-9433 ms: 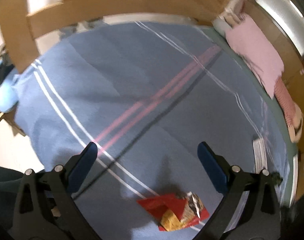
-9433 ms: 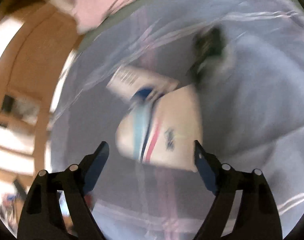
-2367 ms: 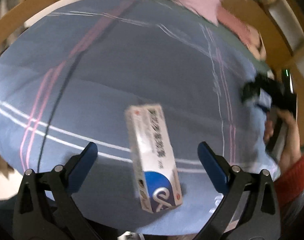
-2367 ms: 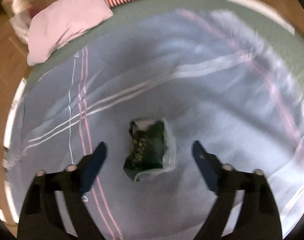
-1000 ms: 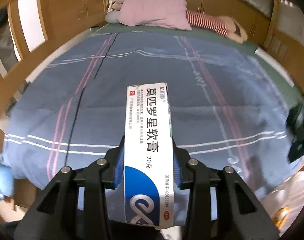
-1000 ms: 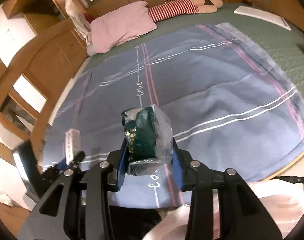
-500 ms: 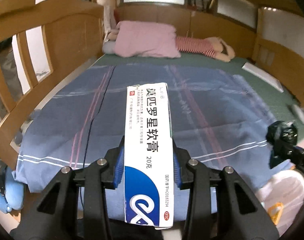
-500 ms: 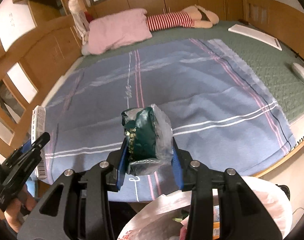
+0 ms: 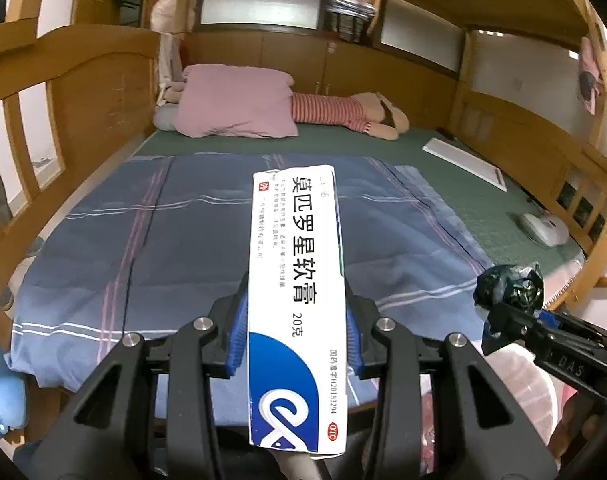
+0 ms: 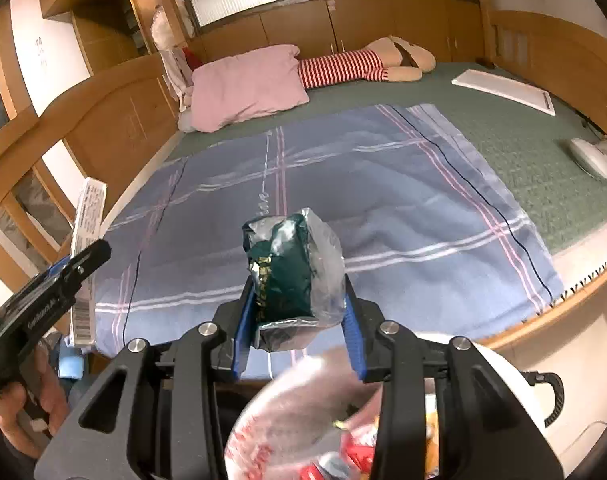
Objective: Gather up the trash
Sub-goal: 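Carry the box and green bag to the wastebasket and open the right gripper, then open the left gripper to drop the medicine box into the wastebasket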
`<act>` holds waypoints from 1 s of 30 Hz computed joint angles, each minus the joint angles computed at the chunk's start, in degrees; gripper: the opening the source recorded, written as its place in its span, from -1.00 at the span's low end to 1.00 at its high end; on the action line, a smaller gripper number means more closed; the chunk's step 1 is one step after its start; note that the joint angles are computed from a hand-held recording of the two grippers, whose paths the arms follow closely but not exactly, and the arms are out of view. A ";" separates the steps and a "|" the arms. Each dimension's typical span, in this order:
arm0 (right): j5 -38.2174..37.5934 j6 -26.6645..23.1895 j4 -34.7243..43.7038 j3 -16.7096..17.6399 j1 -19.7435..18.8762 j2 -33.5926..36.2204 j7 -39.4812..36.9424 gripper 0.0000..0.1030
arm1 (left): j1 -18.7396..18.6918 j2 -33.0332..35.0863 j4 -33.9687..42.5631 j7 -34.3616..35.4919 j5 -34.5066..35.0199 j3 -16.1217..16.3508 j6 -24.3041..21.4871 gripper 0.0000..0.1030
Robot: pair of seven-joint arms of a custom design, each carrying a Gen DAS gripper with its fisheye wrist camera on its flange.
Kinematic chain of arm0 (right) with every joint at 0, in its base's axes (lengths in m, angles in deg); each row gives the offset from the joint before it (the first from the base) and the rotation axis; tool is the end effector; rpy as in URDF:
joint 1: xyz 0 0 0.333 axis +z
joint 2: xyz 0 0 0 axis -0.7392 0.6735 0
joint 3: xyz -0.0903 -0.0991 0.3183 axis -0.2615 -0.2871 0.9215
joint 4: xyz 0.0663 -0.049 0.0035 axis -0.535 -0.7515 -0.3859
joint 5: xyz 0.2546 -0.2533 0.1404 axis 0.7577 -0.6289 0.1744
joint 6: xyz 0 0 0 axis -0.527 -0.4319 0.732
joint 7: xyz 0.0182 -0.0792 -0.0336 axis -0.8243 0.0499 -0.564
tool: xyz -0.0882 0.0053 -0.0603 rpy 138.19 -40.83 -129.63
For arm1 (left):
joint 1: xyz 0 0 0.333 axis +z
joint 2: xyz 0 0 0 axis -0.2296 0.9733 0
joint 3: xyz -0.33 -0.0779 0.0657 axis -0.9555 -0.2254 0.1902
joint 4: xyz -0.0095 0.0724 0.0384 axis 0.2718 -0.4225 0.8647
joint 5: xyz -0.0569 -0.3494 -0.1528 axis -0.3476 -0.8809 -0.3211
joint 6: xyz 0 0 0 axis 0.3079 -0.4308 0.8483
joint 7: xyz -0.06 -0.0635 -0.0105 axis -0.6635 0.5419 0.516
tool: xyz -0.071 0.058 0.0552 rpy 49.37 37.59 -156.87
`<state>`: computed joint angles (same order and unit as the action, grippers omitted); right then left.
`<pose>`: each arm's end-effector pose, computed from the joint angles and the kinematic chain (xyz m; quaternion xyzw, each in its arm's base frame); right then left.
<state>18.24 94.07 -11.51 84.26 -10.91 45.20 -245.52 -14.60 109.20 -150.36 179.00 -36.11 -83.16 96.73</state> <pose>0.5664 0.4179 0.4656 -0.4276 0.8146 -0.2586 0.2943 0.7182 -0.2004 0.4711 -0.4147 0.7911 -0.4221 0.1547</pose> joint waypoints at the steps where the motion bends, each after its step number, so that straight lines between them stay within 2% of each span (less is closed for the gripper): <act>1: 0.95 0.22 -1.05 0.53 -0.14 -0.82 -0.76 -0.23 | 0.36 -0.66 -1.06 0.64 -0.22 -0.43 -0.44 -0.23; 6: 10.01 0.62 -5.85 4.04 -1.80 -3.67 -7.92 -0.21 | 1.76 -3.32 -4.40 3.60 -3.20 -1.52 -5.98 -0.23; 8: 15.44 -0.56 -7.21 5.53 -2.42 -4.24 -12.41 -0.12 | 2.55 -4.53 -6.38 7.62 -6.26 -2.58 -8.03 -0.23; 9: 15.53 -0.97 -7.46 5.24 -2.05 -4.52 -12.04 0.07 | 2.74 -4.99 -7.31 9.74 -7.85 -2.99 -9.24 -0.23; 10: 14.29 -1.77 -8.94 4.62 -1.17 -5.80 -9.44 0.30 | 2.02 -5.22 -7.81 10.12 -7.94 -2.32 -9.83 -0.23; 12: 11.29 -2.77 -11.56 3.94 -0.24 -8.43 -4.06 0.46 | 0.21 -5.62 -8.54 9.23 -6.73 -0.48 -12.51 -0.23; 14: 7.02 -4.15 -14.75 3.88 0.14 -11.87 3.90 0.51 | -0.02 -6.37 -9.31 10.38 -6.78 -0.09 -18.21 -0.23; 16: 2.44 -6.19 -18.41 4.41 -0.07 -15.75 13.16 0.72 | 0.18 -7.49 -10.71 14.19 -8.18 -0.17 -22.96 -0.23; 19: 0.63 -10.27 -20.74 6.51 -1.26 -18.58 18.94 0.76 | -0.74 -8.03 -11.22 15.89 -6.30 1.22 -33.40 -0.22; 21: 0.61 -12.52 -20.74 7.96 -2.16 -19.02 19.73 0.82 | -2.33 -9.25 -13.20 17.19 -5.14 2.44 -34.52 0.06; 22: 0.12 -13.39 -20.96 8.40 -2.51 -19.33 20.25 0.86 | -3.03 -9.75 -13.97 17.90 -5.01 2.98 -33.81 0.53; 23: -0.44 -14.30 -20.71 8.93 -2.64 -19.23 20.75 0.87 | -3.49 -10.84 -15.68 19.47 -5.94 3.20 -31.64 0.79; 26: -1.28 -15.52 -21.48 10.02 -2.81 -19.65 21.17 0.93 | -4.97 -12.80 -18.27 20.80 -7.48 4.28 -25.06 0.81; 27: -1.49 -15.85 -21.51 10.23 -2.85 -19.47 20.67 0.93 | -4.91 -13.20 -19.12 20.09 -7.41 3.76 -21.05 0.82; 28: -1.56 -17.05 -20.65 10.63 -2.56 -18.61 19.43 0.93 | -6.85 -14.20 -20.83 19.63 -8.68 5.11 -13.85 0.83; 30: -1.38 -19.66 -19.22 11.07 -1.68 -17.43 17.70 0.93 | -8.44 -14.72 -22.10 17.00 -7.87 5.95 -4.38 0.85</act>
